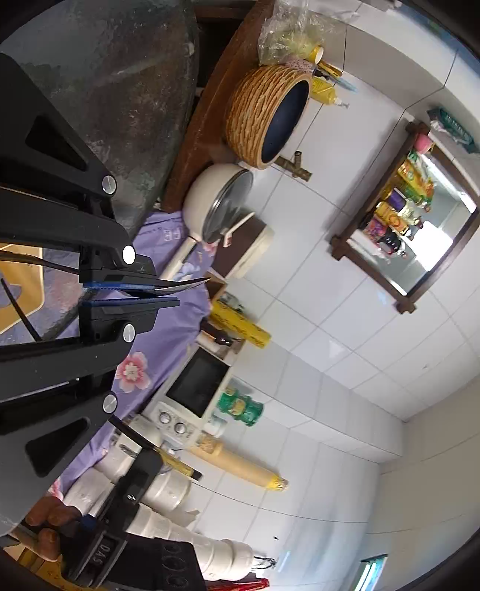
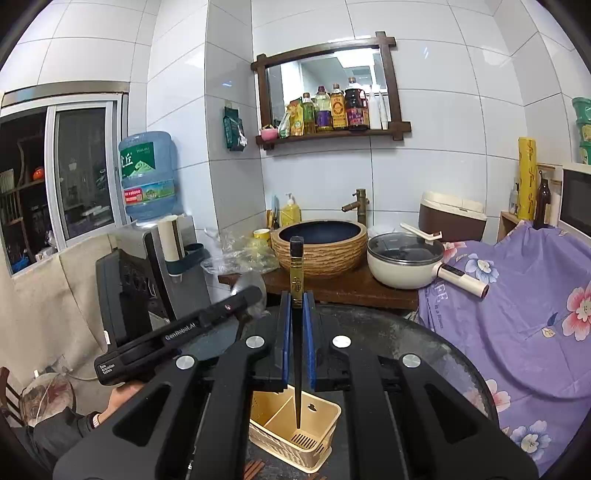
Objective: Organize utensils
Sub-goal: 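Lift the black chopstick with the right tool while the left tool lifts the spoon toward the holder, then drop the chopstick into the cream holder with the right tool while the left tool drops the spoon in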
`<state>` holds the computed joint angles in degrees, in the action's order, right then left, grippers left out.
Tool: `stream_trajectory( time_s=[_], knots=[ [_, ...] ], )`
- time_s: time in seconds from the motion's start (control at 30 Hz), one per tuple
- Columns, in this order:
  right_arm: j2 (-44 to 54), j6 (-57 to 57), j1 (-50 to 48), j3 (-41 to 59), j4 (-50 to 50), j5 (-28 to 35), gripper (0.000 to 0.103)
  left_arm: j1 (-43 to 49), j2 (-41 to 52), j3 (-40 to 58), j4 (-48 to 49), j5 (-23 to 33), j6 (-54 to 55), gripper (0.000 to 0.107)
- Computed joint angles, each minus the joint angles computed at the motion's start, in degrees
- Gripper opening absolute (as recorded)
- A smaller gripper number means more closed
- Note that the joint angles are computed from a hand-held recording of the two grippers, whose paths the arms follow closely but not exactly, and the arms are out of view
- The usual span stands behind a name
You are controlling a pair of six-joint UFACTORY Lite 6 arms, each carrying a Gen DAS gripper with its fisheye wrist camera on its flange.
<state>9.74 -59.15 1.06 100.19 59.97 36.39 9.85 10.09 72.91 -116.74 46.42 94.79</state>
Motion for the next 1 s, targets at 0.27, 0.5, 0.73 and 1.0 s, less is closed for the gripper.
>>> stream_trajectory(
  time_s=[0.27,0.5,0.73,1.0],
  knots=[
    [0.16,-6.41,1.65,-5.87,3.2,-3.07,0.007,-0.75,0.04,-1.46,-5.51,-1.0,8.14,0.003],
    [-2.93,-16.08,3.16,-14.17,9.18,-6.72,0.007,-0.1,-0.87,-8.16,-12.35,2.79,15.44,0.003],
    [-5.29,-23.4,1.75,-20.85,14.62,-5.32,0.007,0.35,-5.3,-14.91,-13.13,3.71,18.18,0.003],
    [-6.51,-27.72,1.43,-26.32,18.89,-6.04,0.007,1.97,-8.29,-21.39,-12.35,4.18,18.56,0.003]
  ],
)
